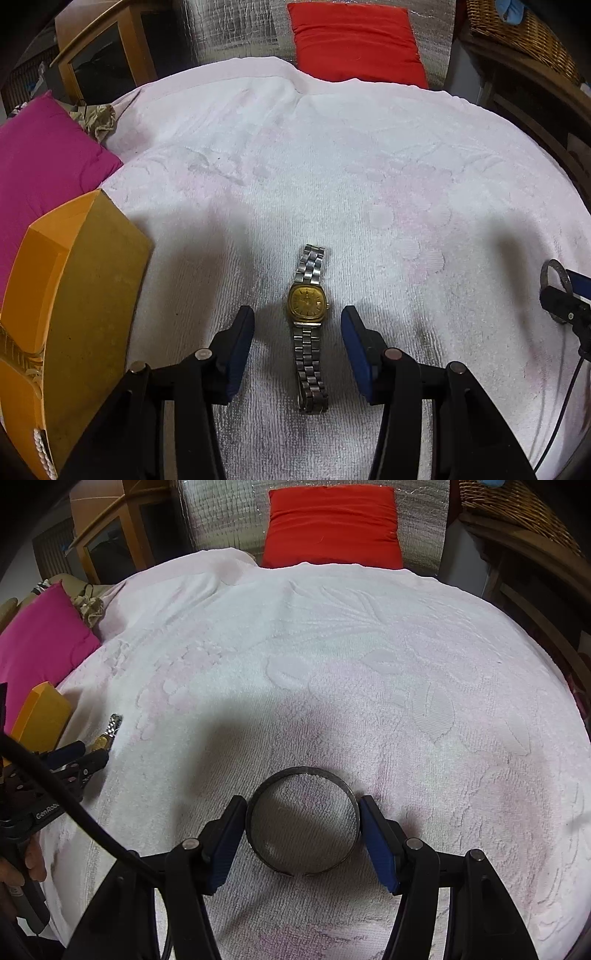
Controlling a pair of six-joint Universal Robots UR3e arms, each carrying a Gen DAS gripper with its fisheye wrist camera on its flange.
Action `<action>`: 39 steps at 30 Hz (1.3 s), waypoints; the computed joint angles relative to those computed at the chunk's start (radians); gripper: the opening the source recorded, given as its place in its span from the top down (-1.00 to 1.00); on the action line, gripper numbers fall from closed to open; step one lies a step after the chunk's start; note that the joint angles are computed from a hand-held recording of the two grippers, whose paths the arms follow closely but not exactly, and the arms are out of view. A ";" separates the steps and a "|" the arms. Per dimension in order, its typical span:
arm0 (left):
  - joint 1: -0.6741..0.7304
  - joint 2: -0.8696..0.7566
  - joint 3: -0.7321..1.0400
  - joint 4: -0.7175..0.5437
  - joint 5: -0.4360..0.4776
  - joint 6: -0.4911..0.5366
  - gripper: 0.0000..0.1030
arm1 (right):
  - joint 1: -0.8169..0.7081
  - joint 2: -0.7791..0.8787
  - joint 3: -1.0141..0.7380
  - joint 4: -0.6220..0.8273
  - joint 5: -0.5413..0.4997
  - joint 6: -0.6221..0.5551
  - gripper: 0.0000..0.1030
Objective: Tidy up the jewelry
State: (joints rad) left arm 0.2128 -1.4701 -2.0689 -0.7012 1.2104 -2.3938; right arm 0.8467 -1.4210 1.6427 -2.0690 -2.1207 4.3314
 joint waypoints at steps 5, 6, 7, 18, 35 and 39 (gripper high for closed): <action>-0.012 0.007 -0.009 0.010 0.005 0.006 0.18 | 0.003 0.005 -0.017 0.020 0.000 0.002 -0.25; -0.012 0.011 -0.013 0.011 0.004 0.011 0.20 | 0.003 0.004 -0.016 0.019 0.001 0.002 -0.25; -0.014 0.023 -0.019 0.004 0.004 0.012 0.28 | 0.002 0.002 -0.014 0.017 0.002 0.000 -0.25; 0.025 0.077 -0.054 -0.040 -0.026 0.100 0.75 | 0.003 -0.009 0.003 0.008 0.005 -0.008 -0.25; 0.303 0.319 -0.049 -0.549 -0.182 0.474 0.76 | 0.006 0.002 -0.013 0.029 0.000 -0.007 -0.26; 0.409 0.405 -0.030 -0.752 -0.203 0.615 0.76 | 0.008 0.005 -0.019 0.038 -0.003 -0.003 -0.26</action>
State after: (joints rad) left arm 0.6217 -1.0655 -2.0988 -1.4529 1.0072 -1.7791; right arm 0.8547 -1.4159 1.6236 -2.0310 -2.1241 4.3286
